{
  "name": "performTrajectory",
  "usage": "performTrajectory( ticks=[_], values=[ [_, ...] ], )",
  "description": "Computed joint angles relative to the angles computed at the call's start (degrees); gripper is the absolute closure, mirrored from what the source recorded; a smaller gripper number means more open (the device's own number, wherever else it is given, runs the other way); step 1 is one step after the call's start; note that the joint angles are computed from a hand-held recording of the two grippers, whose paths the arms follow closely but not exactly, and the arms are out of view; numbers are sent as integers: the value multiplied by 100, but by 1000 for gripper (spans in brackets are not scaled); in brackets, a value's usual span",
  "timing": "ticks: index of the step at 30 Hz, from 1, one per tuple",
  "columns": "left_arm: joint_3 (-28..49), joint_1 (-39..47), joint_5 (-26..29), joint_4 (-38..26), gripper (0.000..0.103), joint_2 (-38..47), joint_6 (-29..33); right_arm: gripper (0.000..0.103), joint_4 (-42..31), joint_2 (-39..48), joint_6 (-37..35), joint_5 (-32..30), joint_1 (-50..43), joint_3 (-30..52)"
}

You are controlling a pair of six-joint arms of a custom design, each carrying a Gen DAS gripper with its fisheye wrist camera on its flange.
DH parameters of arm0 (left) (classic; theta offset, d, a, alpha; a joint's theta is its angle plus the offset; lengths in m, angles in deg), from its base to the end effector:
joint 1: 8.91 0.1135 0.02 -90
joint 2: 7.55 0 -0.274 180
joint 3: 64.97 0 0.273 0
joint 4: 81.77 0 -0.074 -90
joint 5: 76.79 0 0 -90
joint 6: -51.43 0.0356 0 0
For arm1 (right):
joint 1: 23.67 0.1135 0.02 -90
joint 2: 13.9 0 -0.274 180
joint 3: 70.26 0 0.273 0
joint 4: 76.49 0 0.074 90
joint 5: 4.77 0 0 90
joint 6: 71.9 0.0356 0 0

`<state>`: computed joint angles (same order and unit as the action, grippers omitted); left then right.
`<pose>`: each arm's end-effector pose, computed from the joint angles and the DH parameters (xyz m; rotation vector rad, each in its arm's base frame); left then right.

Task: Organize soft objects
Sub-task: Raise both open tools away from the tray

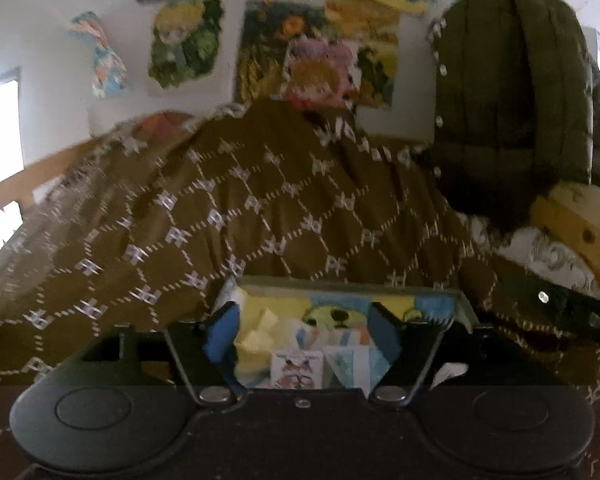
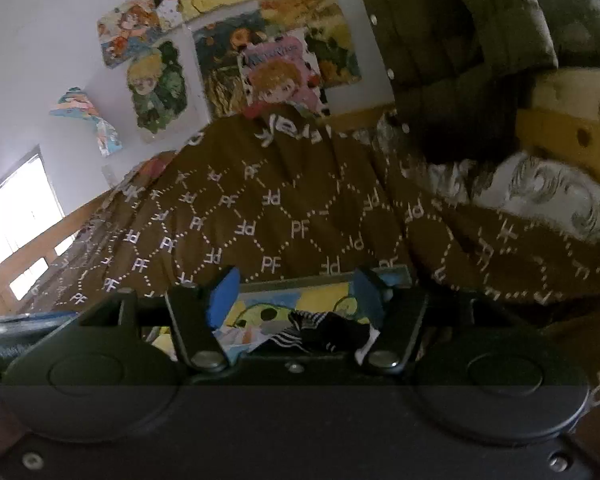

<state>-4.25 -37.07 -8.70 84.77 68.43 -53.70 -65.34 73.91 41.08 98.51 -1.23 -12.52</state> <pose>0.2803 -0.1350 0.2561 -0.0009 2.0338 -0.0779 0.3253 0.1255 0.2153 0.1668 1.8972 0.3196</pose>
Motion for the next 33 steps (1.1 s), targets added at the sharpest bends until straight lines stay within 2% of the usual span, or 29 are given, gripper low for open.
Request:
performTrajectory(
  ticks=[1,4,5,7,11,16,18,20,24,27,30,32,33],
  values=[
    [-92,-68,-183,22,16,-191,-33,29,-82,-230,-75,30,38,-90],
    [-338,-270,-688,20,5,-765,-110,17,-238,-931,-420,225,200,-382],
    [-365,-328,-814,-69,4,-934,-167,16,-324,-1126,-505,316,256,-435],
    [-454,-428,-981,-203,2,-1322,-301,1,-542,-1604,-629,476,390,-560],
    [-570,-737,-1448,-541,1,-2017,-420,0,-774,-2538,-914,793,759,-859],
    [-680,-1265,-1955,-1188,1,-2810,-371,0,-934,-3498,-1147,1532,1511,-1228],
    [-761,-1513,-2184,-1424,1,-3107,-405,0,-1204,-3788,-1123,1971,1933,-1298],
    [-864,-1844,-2478,-1720,1,-3433,-562,0,-1453,-4070,-1096,2318,2388,-1407],
    [-1087,-2583,-3001,-2455,1,-4078,-1143,0,-1418,-4638,-747,3073,3345,-1971],
    [-1227,-3367,-3571,-3326,1,-4492,-1935,0,-1733,-4978,-143,3929,4154,-2228],
    [-1220,-4448,-4315,-4768,1,-4662,-3455,0,-2233,-5132,102,4172,4660,-2321],
    [-1072,-5265,-4729,-6289,1,-4413,-5216,0,-2633,-5106,279,4597,5146,-2249],
    [-970,-5742,-4866,-7295,1,-4120,-6487,0,-2911,-5064,498,4853,5425,-2196]
  ],
)
